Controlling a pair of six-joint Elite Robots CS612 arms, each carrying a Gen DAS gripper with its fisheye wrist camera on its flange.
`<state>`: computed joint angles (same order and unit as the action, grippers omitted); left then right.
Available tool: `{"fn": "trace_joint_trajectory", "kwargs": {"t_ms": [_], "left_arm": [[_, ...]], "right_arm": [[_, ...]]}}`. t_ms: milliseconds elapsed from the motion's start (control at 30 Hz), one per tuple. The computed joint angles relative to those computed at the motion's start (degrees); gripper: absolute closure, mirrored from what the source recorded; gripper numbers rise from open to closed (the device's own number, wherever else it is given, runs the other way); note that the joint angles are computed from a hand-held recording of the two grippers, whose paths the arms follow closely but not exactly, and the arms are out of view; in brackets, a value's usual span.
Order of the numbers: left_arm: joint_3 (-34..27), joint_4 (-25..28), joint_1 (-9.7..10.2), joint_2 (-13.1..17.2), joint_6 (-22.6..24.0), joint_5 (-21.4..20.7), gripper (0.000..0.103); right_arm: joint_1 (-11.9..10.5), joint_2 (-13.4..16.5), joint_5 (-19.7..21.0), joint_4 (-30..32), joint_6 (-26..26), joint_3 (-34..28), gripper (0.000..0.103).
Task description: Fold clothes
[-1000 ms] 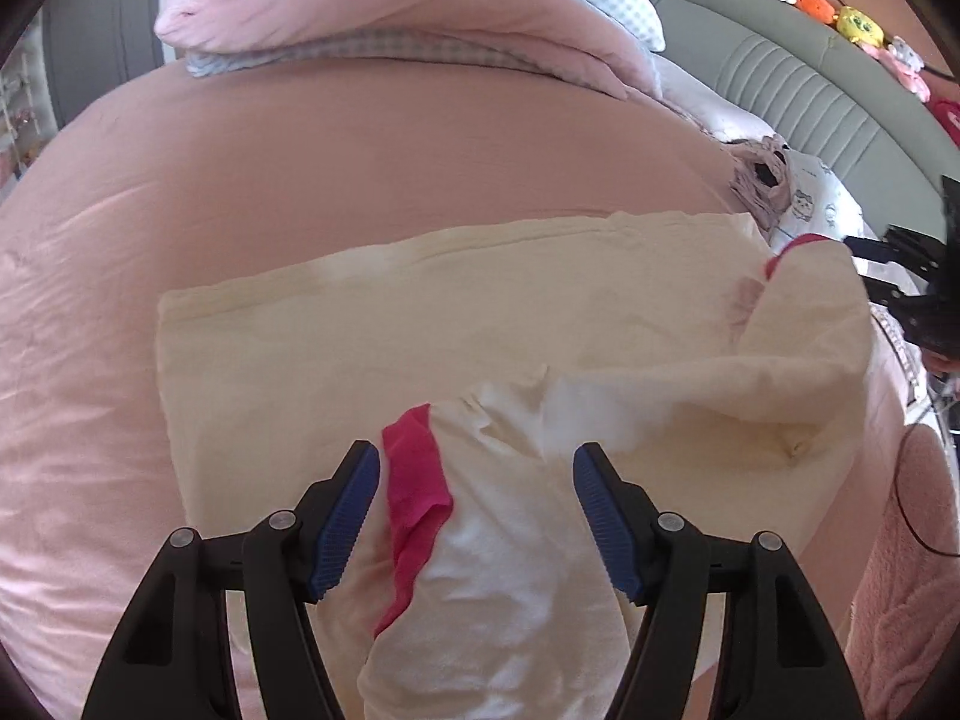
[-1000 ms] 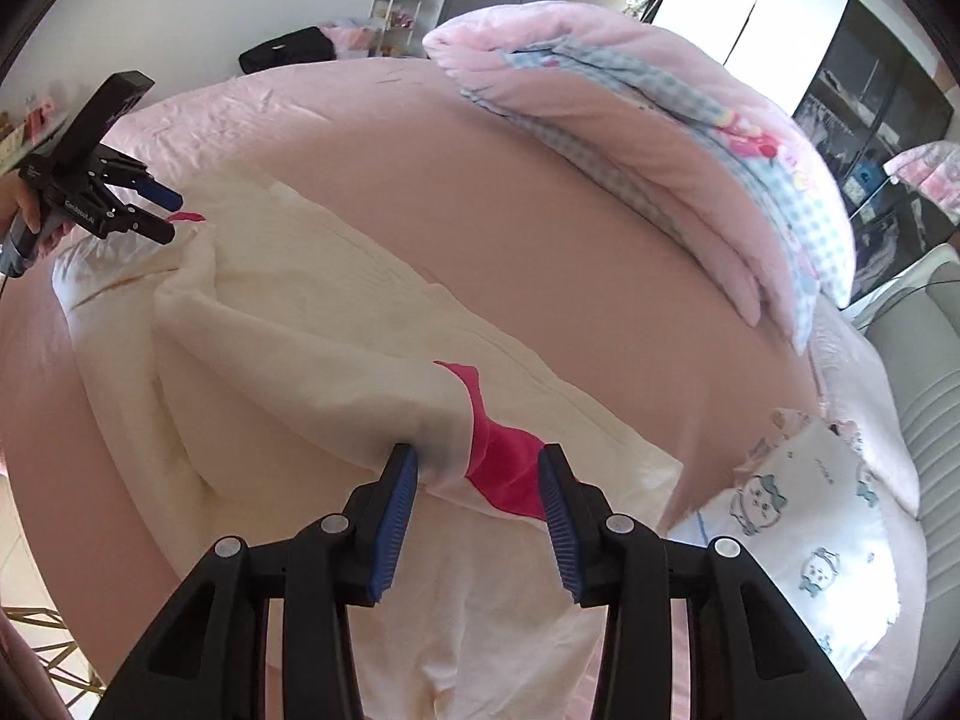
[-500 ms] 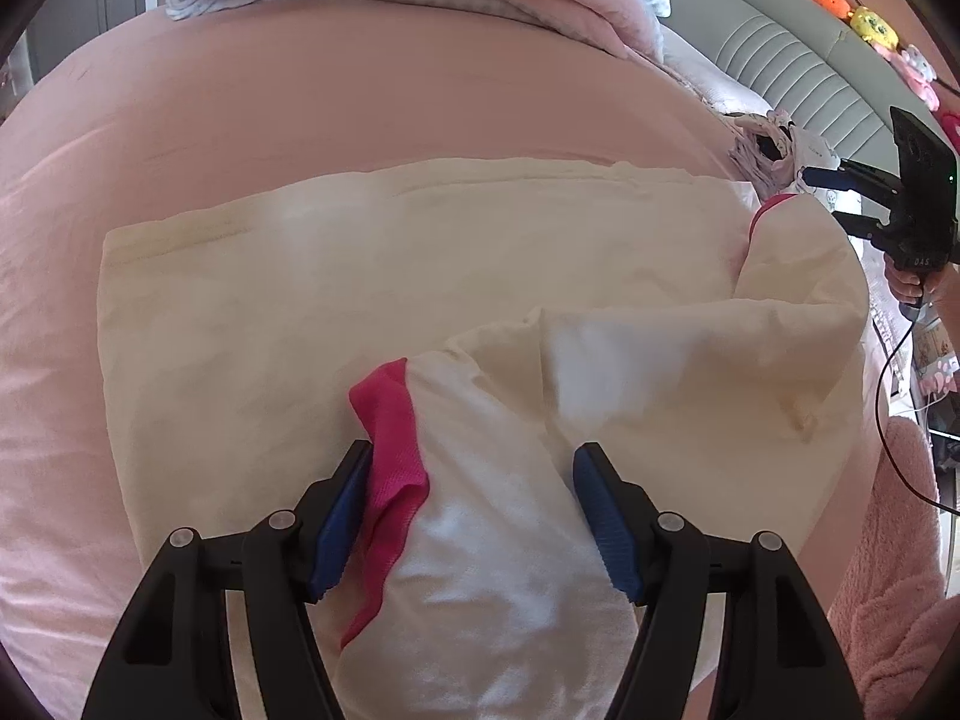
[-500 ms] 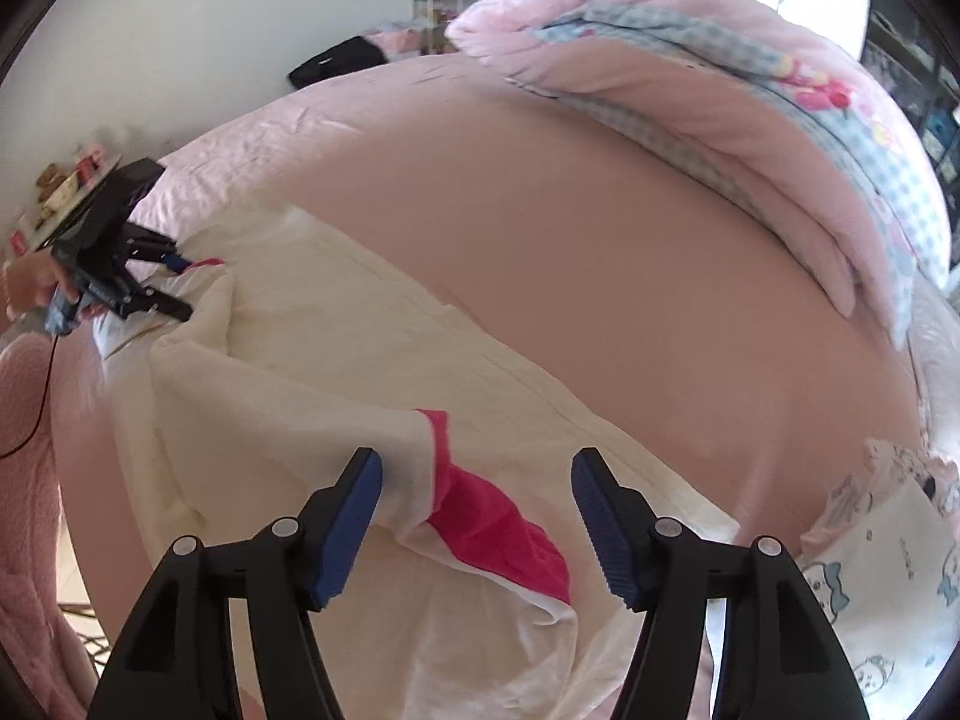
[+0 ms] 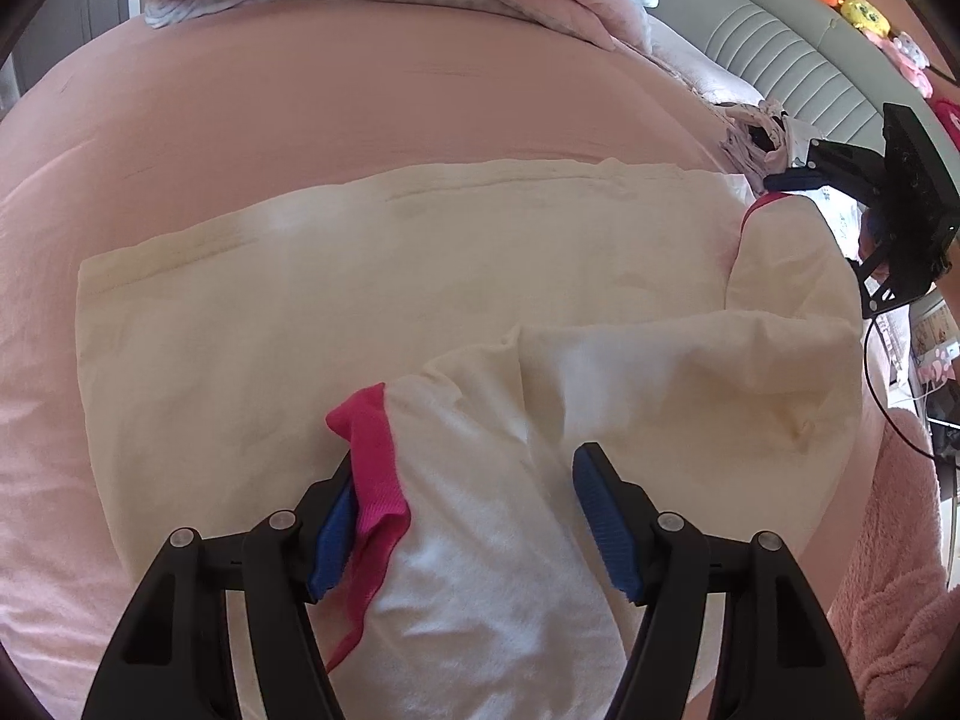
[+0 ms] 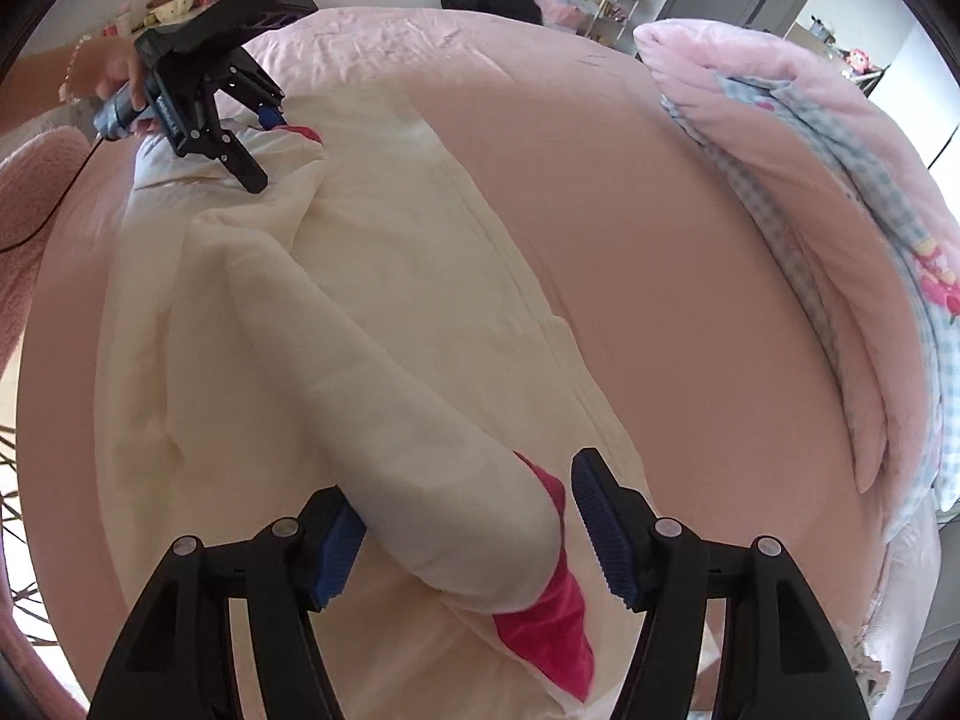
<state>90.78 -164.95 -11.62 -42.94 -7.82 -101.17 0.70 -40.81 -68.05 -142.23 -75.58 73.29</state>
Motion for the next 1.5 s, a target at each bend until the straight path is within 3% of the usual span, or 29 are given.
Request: {"fn": "trace_joint_trajectory", "kwargs": {"t_ms": [33, 67, 133, 233, 367, 533, 633, 700, 767, 867, 933, 1067, 1100, 1167, 1267, 1333, 1367, 1433, 1500], "left_arm": [[0.2, -0.8, -0.38, -0.1, -0.4, 1.2, 0.073], [0.7, -1.5, -0.59, -0.4, 0.0, 2.1, 0.083], [2.1, -3.9, -0.37, -1.0, -0.1, 1.3, 0.090], [4.3, -8.2, 0.44, -2.0, -3.3, -1.0, 0.092], [6.7, -14.1, -0.01, -3.3, -4.8, -0.4, 0.093], [6.2, -18.6, 0.39, -3.1, -7.7, -1.6, 0.094], [4.2, -19.7, 1.52, -1.6, -10.6, -1.8, 0.094], [1.5, -18.9, 1.85, 0.3, -12.8, -1.0, 0.094], [-2.0, -15.0, 1.96, 2.4, -12.4, 0.0, 0.094], [-6.6, -8.1, 3.01, 5.6, -16.0, -2.8, 0.092], [-8.1, -6.5, 3.44, 6.8, -17.9, -4.0, 0.089], [-6.6, -12.0, 3.06, 6.5, -17.4, -2.8, 0.089], [-6.4, -12.5, 2.87, 6.3, -17.3, -2.0, 0.092], [-6.1, -13.4, 2.50, 5.9, -17.3, -0.4, 0.092], [-5.8, -15.6, 2.52, 5.6, -17.3, 1.9, 0.092], [-7.7, -13.3, 2.84, 6.5, -16.9, 2.0, 0.091], [-9.4, -8.8, 2.90, 7.2, -15.2, 2.1, 0.090], [-12.0, -2.9, 3.08, 8.4, -13.2, 2.1, 0.083], [-12.7, -2.0, 3.29, 8.5, -14.1, 2.2, 0.078]], "right_arm": [[0.3, 0.3, -1.0, 0.7, 1.3, -0.3, 0.063], [0.6, 0.7, -2.0, 1.4, 2.6, -0.6, 0.070], [0.9, 0.5, -2.9, 0.7, 4.0, 0.3, 0.080], [0.6, -1.0, -4.3, 2.8, 5.3, 1.7, 0.082], [-0.2, -3.3, -5.6, 10.5, 9.6, 1.5, 0.083], [-2.2, -4.9, -2.0, 28.5, 17.6, -3.2, 0.084], [-3.1, -2.4, -0.9, 31.9, 26.9, -7.6, 0.084], [-3.9, 1.1, 1.7, 34.9, 35.0, -12.4, 0.083], [-4.3, 5.0, 4.6, 37.9, 42.1, -17.2, 0.082], [-4.4, 11.1, 8.3, 42.8, 51.1, -24.9, 0.075], [-3.9, 11.9, 7.5, 40.1, 53.6, -24.9, 0.074], [-3.4, 7.7, 6.2, 24.9, 51.6, -16.9, 0.074], [-3.2, 6.9, 5.2, 22.5, 50.1, -15.4, 0.078], [-2.8, 6.7, 3.9, 23.8, 50.1, -15.4, 0.081], [-3.2, 7.6, 6.5, 26.1, 54.6, -17.7, 0.081], [-3.3, 9.2, 6.2, 27.4, 58.3, -19.8, 0.075], [-3.4, 10.1, 6.1, 28.0, 60.2, -21.0, 0.070], [-3.5, 11.8, 5.8, 29.3, 63.7, -23.3, 0.044], [-3.6, 11.7, 6.3, 26.8, 65.2, -22.2, 0.044]]}}
